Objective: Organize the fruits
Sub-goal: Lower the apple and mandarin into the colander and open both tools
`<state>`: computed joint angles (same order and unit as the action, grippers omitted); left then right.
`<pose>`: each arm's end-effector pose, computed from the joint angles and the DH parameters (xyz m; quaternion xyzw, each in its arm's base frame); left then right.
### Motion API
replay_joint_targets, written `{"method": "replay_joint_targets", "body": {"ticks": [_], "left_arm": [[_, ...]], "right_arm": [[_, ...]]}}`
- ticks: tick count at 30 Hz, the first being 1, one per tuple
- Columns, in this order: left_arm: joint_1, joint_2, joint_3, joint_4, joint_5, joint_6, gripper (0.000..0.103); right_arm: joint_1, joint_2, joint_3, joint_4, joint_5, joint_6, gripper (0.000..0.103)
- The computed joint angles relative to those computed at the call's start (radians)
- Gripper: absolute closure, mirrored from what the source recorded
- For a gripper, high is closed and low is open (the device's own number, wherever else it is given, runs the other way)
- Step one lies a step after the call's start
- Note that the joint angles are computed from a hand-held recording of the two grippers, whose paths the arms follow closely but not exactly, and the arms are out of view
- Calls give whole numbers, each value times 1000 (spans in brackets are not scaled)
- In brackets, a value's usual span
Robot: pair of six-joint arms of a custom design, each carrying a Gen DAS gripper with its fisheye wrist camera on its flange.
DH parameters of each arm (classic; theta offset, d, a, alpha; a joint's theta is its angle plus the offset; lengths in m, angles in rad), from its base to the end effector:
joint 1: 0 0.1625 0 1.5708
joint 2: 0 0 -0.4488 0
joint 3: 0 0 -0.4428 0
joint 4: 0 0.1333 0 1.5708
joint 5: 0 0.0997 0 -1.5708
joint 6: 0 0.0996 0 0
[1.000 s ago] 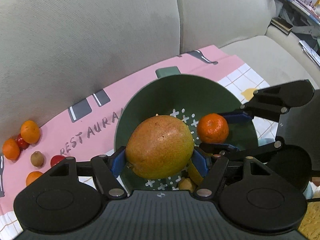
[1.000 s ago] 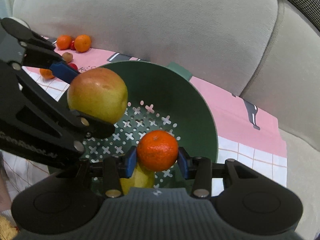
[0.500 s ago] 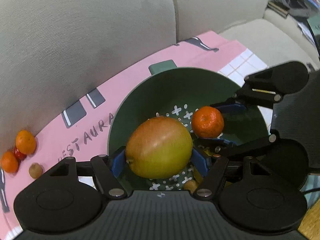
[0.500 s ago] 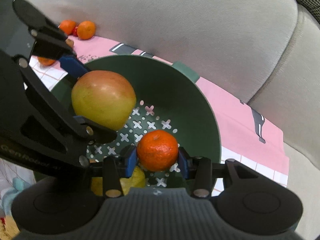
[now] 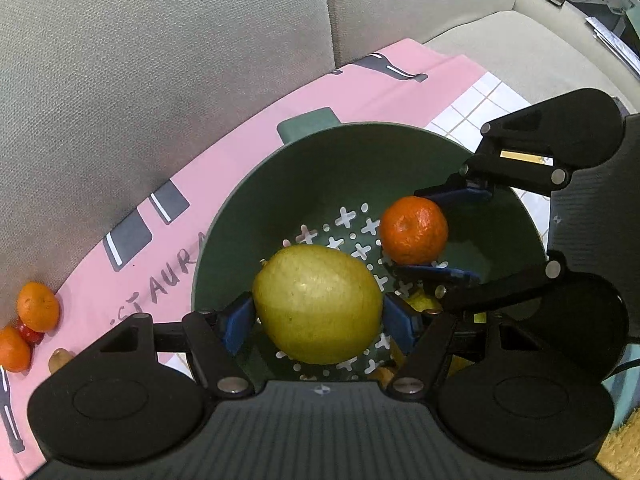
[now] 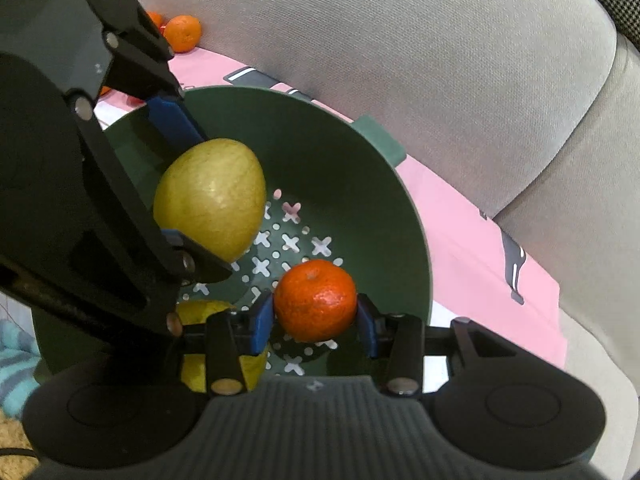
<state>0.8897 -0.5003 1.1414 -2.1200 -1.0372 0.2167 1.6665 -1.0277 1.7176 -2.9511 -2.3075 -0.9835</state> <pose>-0.3860 -0.7685 0.0184 0.4291 0.8629 -0.0175 0.2665 0.1327 -0.6878 0.2715 0.3465 -0.8158 0.1396 0.4416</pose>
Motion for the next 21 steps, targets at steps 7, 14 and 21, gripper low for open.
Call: {"method": "replay_joint_targets", "body": {"ticks": [7,14,21], "left_arm": [[0,7,-35,71,-4,-18,23],[-1,-3,-45,100,-15,-43,18],[-9,-41,-2,71,-5,-66,18]], "right_arm": [[7,7,-3,-5,-24,-28,61],[20,4,-5,8,-54,-66,51],[35,7,-12,16,-71,-68,44]]}}
